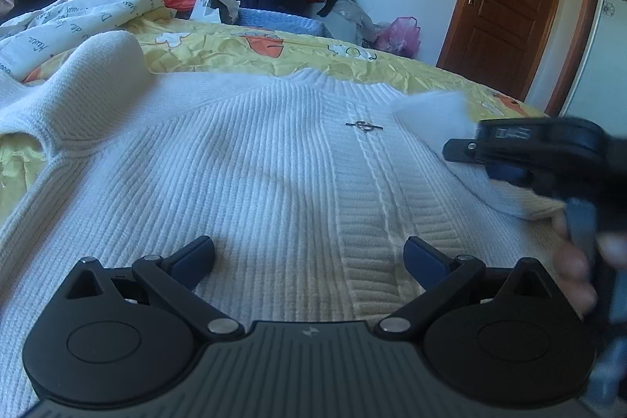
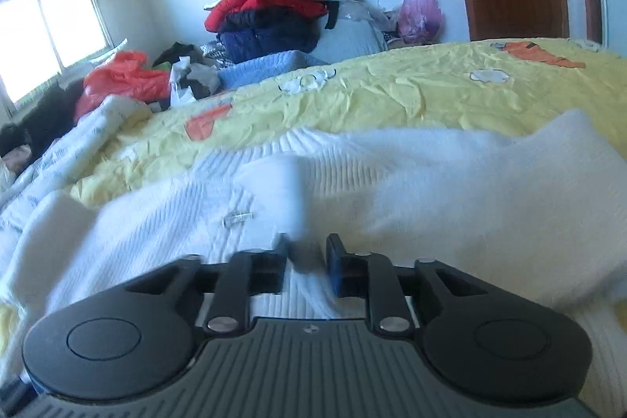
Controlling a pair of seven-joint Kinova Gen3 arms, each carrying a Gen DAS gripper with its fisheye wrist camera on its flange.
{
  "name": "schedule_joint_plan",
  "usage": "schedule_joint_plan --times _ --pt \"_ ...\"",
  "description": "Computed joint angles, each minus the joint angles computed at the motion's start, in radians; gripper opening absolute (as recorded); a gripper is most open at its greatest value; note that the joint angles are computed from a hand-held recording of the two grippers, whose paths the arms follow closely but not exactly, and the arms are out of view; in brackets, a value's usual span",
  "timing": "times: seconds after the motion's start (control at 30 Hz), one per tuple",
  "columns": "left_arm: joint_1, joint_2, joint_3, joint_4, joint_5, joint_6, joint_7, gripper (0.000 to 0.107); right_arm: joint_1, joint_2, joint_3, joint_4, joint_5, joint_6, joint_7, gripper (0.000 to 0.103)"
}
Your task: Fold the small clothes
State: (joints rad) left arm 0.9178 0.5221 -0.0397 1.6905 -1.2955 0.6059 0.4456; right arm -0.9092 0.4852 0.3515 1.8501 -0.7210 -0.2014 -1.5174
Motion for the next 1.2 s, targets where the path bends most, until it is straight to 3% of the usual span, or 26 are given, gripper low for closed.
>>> schedule_joint_plan --times 0.1,0.23,0.33,0.47,0.53,0.6,0.7,0.77,0.8,0.83,0.93,1.0,1.2 --pt "0.000 -0.003 -0.003 0.008 -0.014 -0.008 0.023 0.103 0.093 -0.091 -0.139 0.139 0.083 -0.119 -0.070 0.048" --pt "-0.093 -0.018 0.100 0.011 -0.038 -0.006 0.024 0.103 0.229 -0.184 -0.307 0.324 0.206 -0.241 -0.186 0.050" --pt "-0.232 -0.053 0.196 0.000 0.006 -0.119 0.024 0.103 0.354 -0.180 -0.419 0.422 0.320 -0.340 -0.306 0.053" --pt "-0.417 -0.028 0.322 -0.094 0.168 -0.282 -0.081 0.103 0.539 -0.145 -0.580 0.465 0.428 -0.441 -0.469 0.057" --pt "-0.510 0.025 0.398 -0.144 0.250 -0.347 -0.160 0.103 0.579 -0.133 -0.597 0.468 0.509 -0.455 -0.533 0.059" --pt "-0.586 0.086 0.490 -0.199 0.331 -0.356 -0.237 0.102 0.550 -0.129 -0.548 0.480 0.579 -0.479 -0.594 0.064" --pt "-0.653 0.165 0.600 -0.278 0.453 -0.328 -0.355 0.086 0.560 -0.120 -0.535 0.502 0.655 -0.526 -0.663 0.068" --pt "-0.621 0.198 0.589 -0.346 0.506 -0.260 -0.422 0.070 0.581 -0.116 -0.539 0.519 0.693 -0.555 -0.705 0.068" --pt "-0.588 0.198 0.556 -0.370 0.512 -0.229 -0.432 0.067 0.585 -0.113 -0.539 0.518 0.703 -0.562 -0.719 0.069" --pt "-0.564 0.204 0.534 -0.400 0.532 -0.197 -0.458 0.057 0.587 -0.111 -0.538 0.519 0.712 -0.568 -0.729 0.069" --pt "-0.488 0.222 0.456 -0.493 0.616 -0.077 -0.566 0.011 0.584 -0.108 -0.532 0.524 0.725 -0.585 -0.738 0.069" --pt "-0.465 0.221 0.432 -0.512 0.620 -0.046 -0.594 0.010 0.573 -0.112 -0.526 0.524 0.715 -0.580 -0.733 0.069" --pt "-0.257 0.089 0.161 -0.392 0.418 -0.109 -0.449 0.010 0.542 -0.126 -0.513 0.520 0.674 -0.555 -0.699 0.069"
